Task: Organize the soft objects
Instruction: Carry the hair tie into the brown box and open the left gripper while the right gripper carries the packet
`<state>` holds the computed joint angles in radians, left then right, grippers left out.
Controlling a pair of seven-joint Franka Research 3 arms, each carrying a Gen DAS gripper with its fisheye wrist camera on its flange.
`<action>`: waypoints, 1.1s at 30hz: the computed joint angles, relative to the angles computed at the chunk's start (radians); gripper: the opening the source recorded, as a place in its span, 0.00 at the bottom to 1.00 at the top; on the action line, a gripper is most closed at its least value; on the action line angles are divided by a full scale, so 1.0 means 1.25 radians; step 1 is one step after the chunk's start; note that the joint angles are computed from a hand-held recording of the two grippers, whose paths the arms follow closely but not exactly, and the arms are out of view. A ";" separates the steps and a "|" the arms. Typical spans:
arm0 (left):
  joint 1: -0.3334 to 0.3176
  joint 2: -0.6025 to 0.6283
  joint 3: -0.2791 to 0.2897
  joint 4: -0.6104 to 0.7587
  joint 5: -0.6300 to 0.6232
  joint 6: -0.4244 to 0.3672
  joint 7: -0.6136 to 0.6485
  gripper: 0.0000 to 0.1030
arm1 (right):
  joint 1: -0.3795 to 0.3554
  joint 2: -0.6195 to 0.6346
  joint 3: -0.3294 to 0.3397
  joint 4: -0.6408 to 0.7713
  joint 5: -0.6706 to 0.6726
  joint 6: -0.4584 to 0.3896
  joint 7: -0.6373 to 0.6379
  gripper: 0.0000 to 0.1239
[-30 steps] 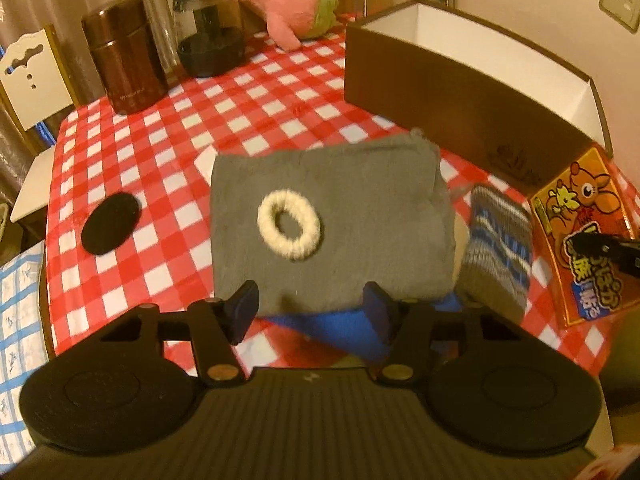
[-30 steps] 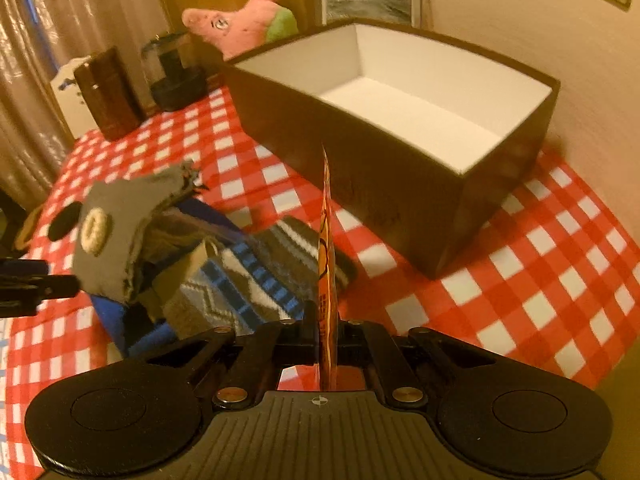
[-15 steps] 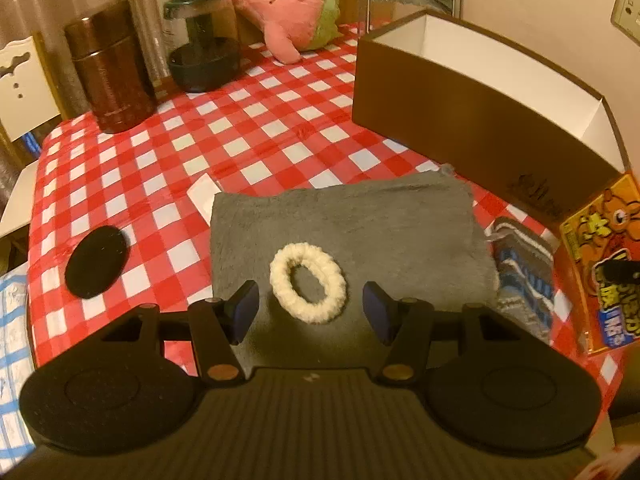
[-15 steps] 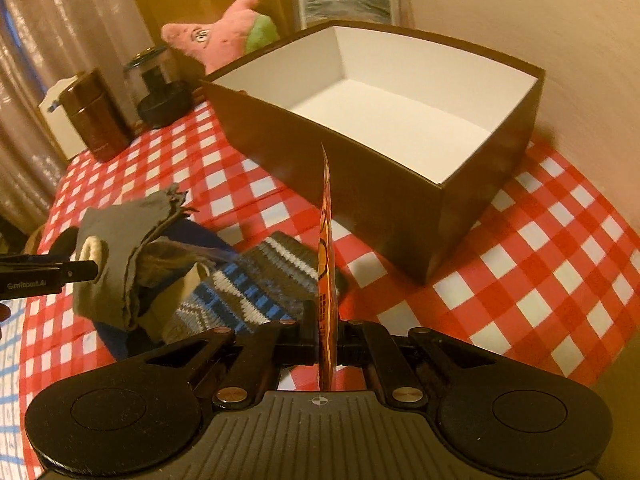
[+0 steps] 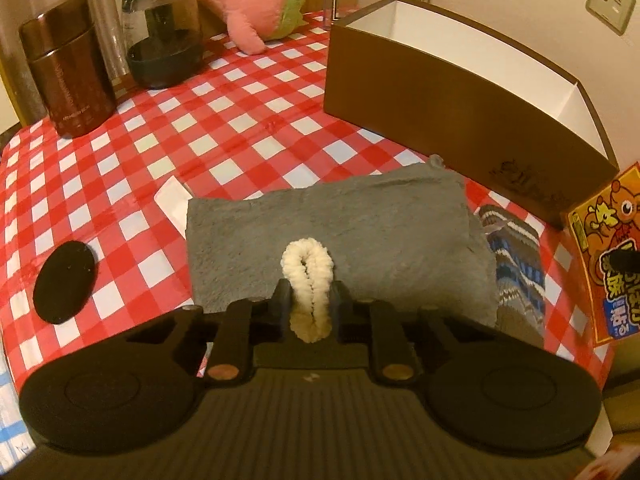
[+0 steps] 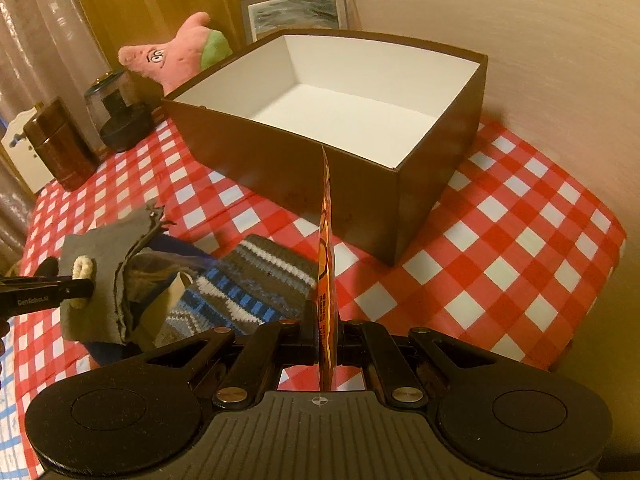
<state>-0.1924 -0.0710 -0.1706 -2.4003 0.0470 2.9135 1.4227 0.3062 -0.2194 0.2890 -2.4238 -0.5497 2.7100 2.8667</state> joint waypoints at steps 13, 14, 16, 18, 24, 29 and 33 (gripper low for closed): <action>-0.021 -0.058 -0.004 0.008 0.030 -0.019 -0.002 0.16 | -0.007 -0.032 -0.001 0.011 0.001 0.006 -0.054 0.02; -0.024 -0.061 -0.005 0.013 0.033 -0.017 -0.002 0.16 | -0.010 -0.034 0.000 0.014 0.001 0.011 -0.062 0.02; -0.029 -0.061 -0.006 0.029 0.039 -0.013 -0.001 0.16 | -0.019 -0.039 0.002 0.022 -0.002 0.021 -0.079 0.02; -0.040 -0.053 -0.005 0.053 0.029 -0.006 0.011 0.16 | -0.028 -0.042 0.003 0.032 -0.003 0.034 -0.097 0.02; -0.043 0.020 -0.025 0.168 0.055 -0.003 0.006 0.16 | -0.071 -0.025 0.004 0.072 -0.012 0.099 -0.135 0.02; -0.044 0.110 -0.046 0.295 0.063 -0.009 0.009 0.16 | -0.126 0.021 0.012 0.138 -0.102 0.121 -0.099 0.02; -0.045 0.197 -0.062 0.412 0.077 -0.046 0.013 0.17 | -0.123 0.080 -0.019 0.200 -0.178 0.105 -0.082 0.02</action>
